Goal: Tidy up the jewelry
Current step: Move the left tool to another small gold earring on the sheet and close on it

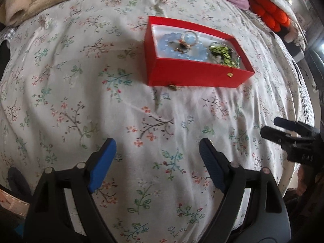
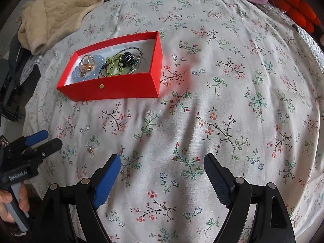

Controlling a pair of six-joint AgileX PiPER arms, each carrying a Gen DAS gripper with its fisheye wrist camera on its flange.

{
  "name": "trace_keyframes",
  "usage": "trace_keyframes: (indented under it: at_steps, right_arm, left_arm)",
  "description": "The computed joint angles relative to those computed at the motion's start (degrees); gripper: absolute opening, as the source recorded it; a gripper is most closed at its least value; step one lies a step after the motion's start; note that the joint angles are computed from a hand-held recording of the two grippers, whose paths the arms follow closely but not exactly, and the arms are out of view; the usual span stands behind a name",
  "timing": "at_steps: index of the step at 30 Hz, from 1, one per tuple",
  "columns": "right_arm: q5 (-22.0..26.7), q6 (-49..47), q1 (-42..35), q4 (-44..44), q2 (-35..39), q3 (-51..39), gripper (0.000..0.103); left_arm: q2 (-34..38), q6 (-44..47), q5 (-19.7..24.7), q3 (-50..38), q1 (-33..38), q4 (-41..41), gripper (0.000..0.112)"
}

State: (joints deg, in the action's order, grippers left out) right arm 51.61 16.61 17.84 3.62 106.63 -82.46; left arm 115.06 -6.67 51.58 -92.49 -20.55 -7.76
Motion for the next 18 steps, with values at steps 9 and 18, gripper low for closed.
trace_keyframes:
  at_steps: [9, 18]
  right_arm:
    - [0.4, 0.7, -1.4, 0.4, 0.8, -0.2, 0.085]
    - [0.5, -0.9, -2.1, 1.5, 0.5, 0.6, 0.085]
  left_arm:
    - [0.1, 9.8, -10.3, 7.1, -4.2, -5.6, 0.060]
    - [-0.2, 19.9, -14.8, 9.9, -6.1, -10.2, 0.041]
